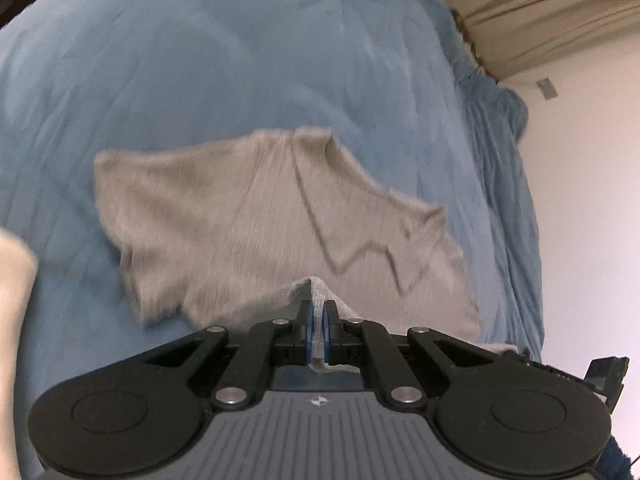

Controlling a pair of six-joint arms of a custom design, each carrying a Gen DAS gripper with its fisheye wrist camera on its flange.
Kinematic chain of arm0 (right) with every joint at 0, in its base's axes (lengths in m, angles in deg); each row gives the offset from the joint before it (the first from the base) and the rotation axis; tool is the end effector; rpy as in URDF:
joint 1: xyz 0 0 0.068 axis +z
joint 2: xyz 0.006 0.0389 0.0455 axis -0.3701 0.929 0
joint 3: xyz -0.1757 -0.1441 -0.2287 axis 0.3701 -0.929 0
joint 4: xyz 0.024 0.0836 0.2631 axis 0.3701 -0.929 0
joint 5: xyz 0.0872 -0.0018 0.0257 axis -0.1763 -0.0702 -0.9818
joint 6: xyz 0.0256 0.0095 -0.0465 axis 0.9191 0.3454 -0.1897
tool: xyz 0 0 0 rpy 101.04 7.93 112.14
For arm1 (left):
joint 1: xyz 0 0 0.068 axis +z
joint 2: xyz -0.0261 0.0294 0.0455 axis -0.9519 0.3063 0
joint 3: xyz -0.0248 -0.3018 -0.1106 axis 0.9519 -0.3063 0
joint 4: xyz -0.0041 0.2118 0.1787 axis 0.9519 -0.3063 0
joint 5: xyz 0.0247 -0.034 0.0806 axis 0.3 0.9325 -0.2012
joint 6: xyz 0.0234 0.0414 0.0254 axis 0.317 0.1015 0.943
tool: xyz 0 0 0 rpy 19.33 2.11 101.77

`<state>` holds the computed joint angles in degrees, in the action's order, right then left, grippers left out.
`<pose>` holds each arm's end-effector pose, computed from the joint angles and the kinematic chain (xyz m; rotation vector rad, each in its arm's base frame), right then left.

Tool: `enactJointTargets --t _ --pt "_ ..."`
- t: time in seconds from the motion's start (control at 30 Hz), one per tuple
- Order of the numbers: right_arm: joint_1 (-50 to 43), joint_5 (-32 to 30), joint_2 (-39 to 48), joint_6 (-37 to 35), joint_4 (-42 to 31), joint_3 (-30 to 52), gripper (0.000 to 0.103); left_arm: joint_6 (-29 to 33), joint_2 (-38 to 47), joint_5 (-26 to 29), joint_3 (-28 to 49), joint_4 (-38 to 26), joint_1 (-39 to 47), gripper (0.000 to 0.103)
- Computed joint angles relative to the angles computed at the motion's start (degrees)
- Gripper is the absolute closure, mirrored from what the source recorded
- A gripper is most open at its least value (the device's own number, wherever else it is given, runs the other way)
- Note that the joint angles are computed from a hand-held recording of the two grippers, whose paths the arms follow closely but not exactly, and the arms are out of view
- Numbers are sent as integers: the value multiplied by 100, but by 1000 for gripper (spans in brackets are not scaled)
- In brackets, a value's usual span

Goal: Fold clothes
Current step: 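Lift the hem with both grippers and fold it over toward the collar, then open both grippers and withdraw them from the folded shirt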

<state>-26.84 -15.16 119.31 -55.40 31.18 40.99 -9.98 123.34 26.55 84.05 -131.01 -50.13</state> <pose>0.2522 -0.0139 0.3233 0.6261 2.5287 0.4549 0.3377 0.1107 0.3318 -0.0452 2.7292 -0.9983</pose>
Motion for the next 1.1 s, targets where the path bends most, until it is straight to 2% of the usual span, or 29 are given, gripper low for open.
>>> enactJointTargets --t 0.17,0.27,0.43,0.6,0.67,0.7,0.8,0.83,0.97,1.1 --pt "-252 28 851 -280 582 382 99 -703 480 73 241 840 -395 98" --pt "-275 129 1444 -446 953 581 99 -1147 789 -70 220 1406 -649 98" --pt "-262 279 2190 -540 1415 705 99 -1411 1238 -321 287 1781 -935 98" --pt "-314 368 2554 -461 1721 653 98 -1755 1521 -428 226 2253 -1063 98" --pt "-339 380 2661 -422 1823 625 97 -1839 1615 -521 202 2437 -1109 95" --pt "-349 390 2722 -400 1872 613 93 -1859 1649 -586 196 2517 -1132 92" --pt "-337 515 2851 -442 1919 620 83 -1833 1700 -781 186 2704 -1196 73" --pt "-328 559 2872 -505 1899 641 79 -1802 1688 -781 180 2745 -1201 72" --pt "-279 722 2738 -779 1761 689 75 -1432 1525 -874 159 2740 -1238 69" --pt "-76 961 2490 -1103 1274 834 75 -849 1157 -1126 -36 2665 -1344 75"
